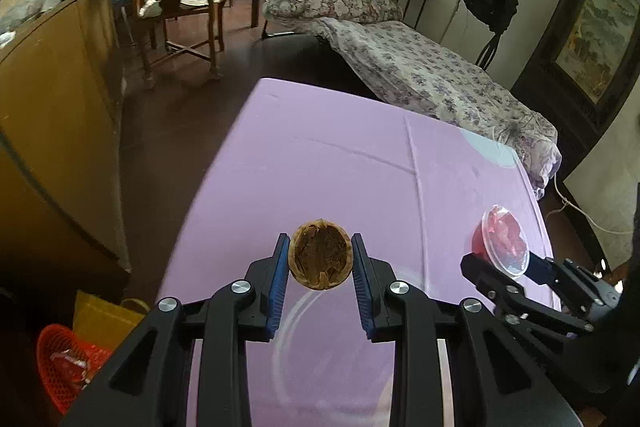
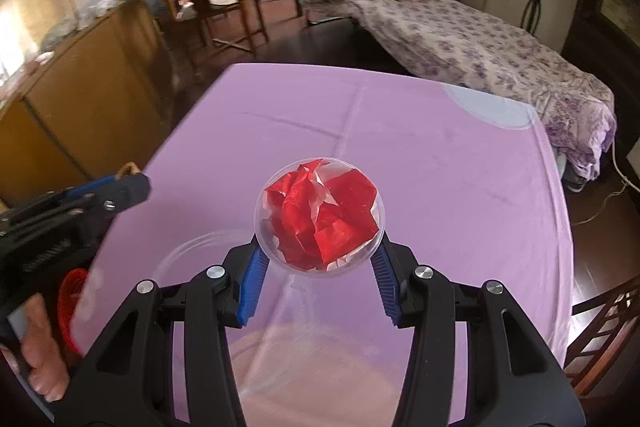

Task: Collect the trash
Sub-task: 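Carry the walnut shell and cup to the red basket and release both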

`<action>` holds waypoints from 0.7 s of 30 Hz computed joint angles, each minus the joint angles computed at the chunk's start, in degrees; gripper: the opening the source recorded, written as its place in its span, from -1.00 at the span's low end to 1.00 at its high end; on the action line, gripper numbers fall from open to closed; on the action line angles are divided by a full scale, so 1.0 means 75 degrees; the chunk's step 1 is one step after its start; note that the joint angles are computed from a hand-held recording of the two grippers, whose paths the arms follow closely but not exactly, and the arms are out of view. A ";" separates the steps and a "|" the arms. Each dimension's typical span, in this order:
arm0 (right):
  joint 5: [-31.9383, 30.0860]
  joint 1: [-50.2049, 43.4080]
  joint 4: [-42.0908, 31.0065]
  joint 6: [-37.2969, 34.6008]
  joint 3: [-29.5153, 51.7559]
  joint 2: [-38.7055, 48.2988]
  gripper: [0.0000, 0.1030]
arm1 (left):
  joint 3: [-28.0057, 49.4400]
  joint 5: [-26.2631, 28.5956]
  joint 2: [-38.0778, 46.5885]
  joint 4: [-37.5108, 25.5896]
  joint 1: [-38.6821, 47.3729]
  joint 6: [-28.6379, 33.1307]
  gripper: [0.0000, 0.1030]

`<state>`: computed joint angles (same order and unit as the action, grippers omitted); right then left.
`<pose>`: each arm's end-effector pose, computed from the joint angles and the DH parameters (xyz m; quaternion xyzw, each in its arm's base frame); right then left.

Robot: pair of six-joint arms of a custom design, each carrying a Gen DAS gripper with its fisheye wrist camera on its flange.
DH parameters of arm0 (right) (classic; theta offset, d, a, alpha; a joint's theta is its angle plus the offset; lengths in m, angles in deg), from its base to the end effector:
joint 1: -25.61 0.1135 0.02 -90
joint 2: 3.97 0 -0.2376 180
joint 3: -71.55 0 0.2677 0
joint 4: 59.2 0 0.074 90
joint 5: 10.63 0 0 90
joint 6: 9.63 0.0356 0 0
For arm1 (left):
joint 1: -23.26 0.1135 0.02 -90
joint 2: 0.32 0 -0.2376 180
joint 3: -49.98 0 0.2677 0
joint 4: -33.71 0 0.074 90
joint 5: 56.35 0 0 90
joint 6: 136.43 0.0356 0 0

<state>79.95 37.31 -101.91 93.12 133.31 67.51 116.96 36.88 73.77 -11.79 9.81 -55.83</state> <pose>0.2696 0.0555 0.2067 0.0103 0.9467 0.0635 0.3157 0.2787 -0.0687 0.2218 0.0425 0.9460 -0.0896 0.3088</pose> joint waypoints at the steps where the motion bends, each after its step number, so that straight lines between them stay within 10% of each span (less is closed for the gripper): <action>1: 0.0060 0.0312 -0.0189 0.0137 -0.0054 -0.0277 -0.06 | -0.0145 0.0025 -0.0248 -0.0102 0.0127 0.0086 -0.42; 12: 0.0882 0.3734 -0.0829 0.1400 0.0730 -0.0420 -0.06 | -0.1244 0.1971 -0.2696 -0.1923 0.4400 0.2495 -0.41; 21: 0.0871 0.5964 -0.0869 0.1724 0.3140 0.2211 -0.06 | -0.1093 0.2770 -0.1211 -0.2114 0.9085 0.5469 -0.41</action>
<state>86.48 82.04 -108.43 106.05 156.86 84.10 108.76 57.66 64.68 -27.64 77.96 -14.81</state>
